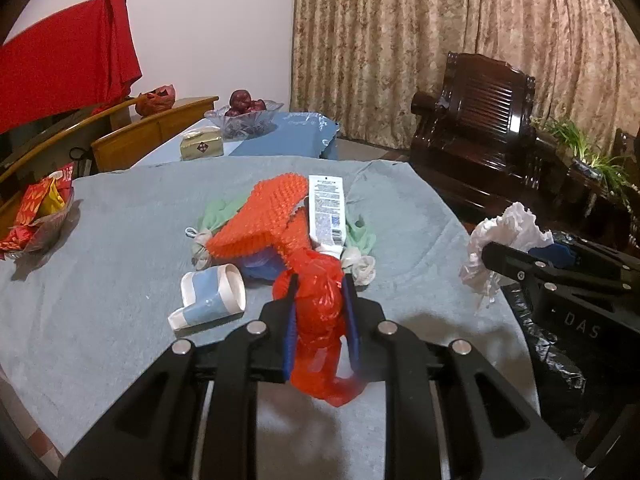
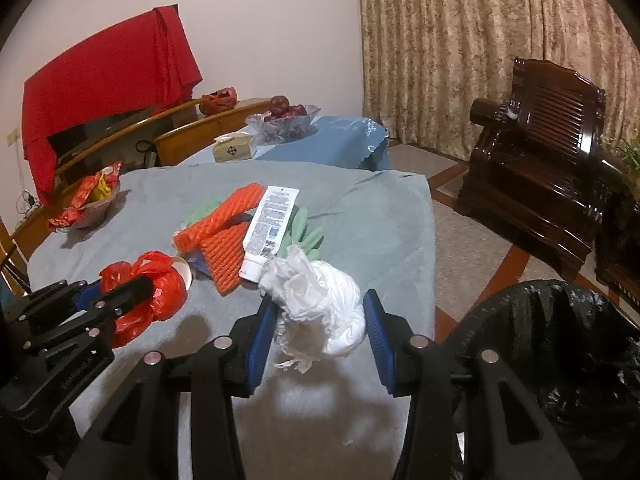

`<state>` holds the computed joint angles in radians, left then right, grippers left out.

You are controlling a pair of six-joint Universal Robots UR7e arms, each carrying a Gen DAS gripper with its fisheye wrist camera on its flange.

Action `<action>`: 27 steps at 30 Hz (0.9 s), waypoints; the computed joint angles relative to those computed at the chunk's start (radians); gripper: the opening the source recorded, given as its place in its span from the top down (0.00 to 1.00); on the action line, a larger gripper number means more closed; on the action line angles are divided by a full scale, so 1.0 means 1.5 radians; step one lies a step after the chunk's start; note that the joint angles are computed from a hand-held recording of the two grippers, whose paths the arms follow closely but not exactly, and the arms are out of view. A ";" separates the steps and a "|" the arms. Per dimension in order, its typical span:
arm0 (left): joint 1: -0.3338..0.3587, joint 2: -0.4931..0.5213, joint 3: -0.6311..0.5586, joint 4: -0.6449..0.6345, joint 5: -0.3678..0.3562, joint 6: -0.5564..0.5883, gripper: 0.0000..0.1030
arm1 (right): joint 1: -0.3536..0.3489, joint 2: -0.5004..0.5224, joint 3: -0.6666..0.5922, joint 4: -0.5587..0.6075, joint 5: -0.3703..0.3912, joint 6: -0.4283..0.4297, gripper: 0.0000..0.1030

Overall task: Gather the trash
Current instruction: 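Carry the tissue and red bag over the trash bin and open both tools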

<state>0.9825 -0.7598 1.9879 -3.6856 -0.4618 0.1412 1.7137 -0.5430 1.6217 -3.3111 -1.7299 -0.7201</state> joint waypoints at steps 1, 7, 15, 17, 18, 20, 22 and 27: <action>-0.002 0.000 0.000 -0.001 0.001 0.000 0.82 | -0.001 -0.004 0.005 -0.004 0.001 0.000 0.57; -0.022 0.003 0.002 -0.004 -0.001 0.005 0.82 | -0.006 -0.035 0.036 -0.024 0.003 0.000 0.57; -0.049 0.026 -0.019 0.001 -0.028 0.017 0.82 | -0.024 -0.091 0.084 -0.065 -0.001 -0.004 0.57; -0.053 0.034 -0.029 0.008 -0.041 0.020 0.82 | -0.032 -0.104 0.095 -0.076 -0.005 -0.005 0.57; -0.055 0.039 -0.035 0.013 -0.051 0.020 0.82 | -0.037 -0.111 0.100 -0.082 -0.008 -0.005 0.57; -0.058 0.050 -0.050 0.022 -0.068 0.025 0.82 | -0.047 -0.125 0.110 -0.094 -0.017 -0.003 0.57; -0.063 0.064 -0.068 0.031 -0.088 0.033 0.82 | -0.057 -0.137 0.119 -0.104 -0.025 -0.002 0.57; -0.071 0.106 -0.119 0.059 -0.143 0.048 0.82 | -0.083 -0.164 0.132 -0.128 -0.047 0.002 0.57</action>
